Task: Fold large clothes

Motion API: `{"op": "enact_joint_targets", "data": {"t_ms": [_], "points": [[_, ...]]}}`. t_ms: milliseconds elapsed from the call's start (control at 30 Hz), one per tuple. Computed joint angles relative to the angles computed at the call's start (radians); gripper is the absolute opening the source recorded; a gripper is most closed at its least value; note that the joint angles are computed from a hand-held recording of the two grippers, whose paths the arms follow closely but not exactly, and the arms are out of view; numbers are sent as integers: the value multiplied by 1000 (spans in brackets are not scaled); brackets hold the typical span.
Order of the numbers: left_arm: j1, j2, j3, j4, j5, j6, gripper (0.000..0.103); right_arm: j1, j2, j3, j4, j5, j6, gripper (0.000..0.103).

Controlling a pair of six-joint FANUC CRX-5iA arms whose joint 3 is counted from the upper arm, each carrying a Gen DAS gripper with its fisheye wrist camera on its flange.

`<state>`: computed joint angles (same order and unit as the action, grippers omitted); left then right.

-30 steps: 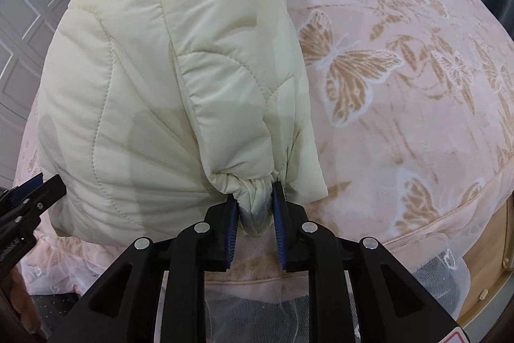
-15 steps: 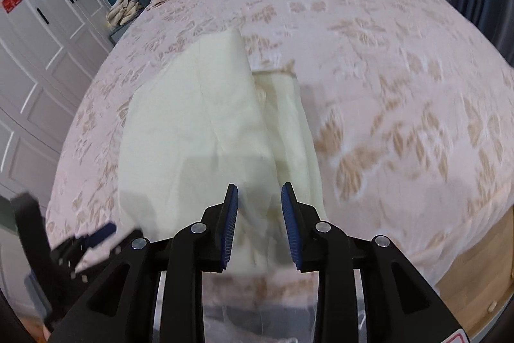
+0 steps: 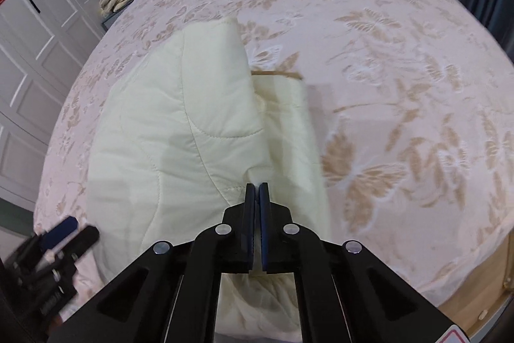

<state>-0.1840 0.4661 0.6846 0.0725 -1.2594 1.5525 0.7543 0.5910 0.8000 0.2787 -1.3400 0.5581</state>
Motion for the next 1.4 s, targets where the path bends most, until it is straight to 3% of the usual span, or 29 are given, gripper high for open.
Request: {"op": "enact_joint_targets", "data": {"t_ms": [200,400,567,633,767,967,1067,1400], "points": [[-7,28,21,-5,-21,5,53,11,97,78,44,-186,36,0],[-17,47,40,-37,-34,8,53,1,3,-55,9,-69,-56,0],[-22,66,69,-57,-50,11,53,28,-33,-38,31,-54,-45,0],[-25,71,78,-66,-57,8,53,35,-17,5,22,-72,-12,0],[-27,77,87,-71,-64,12,53,36,105,171,4,-228,73,0],[-43,94,115,-99,-83,23,54,23,190,269,-18,-301,102,0],[-46,105,128,-104,-88,35,54,25,238,341,-10,-344,129,5],[-56,120,142,-126,-89,36,56,19,287,400,-17,-371,151,6]]}}
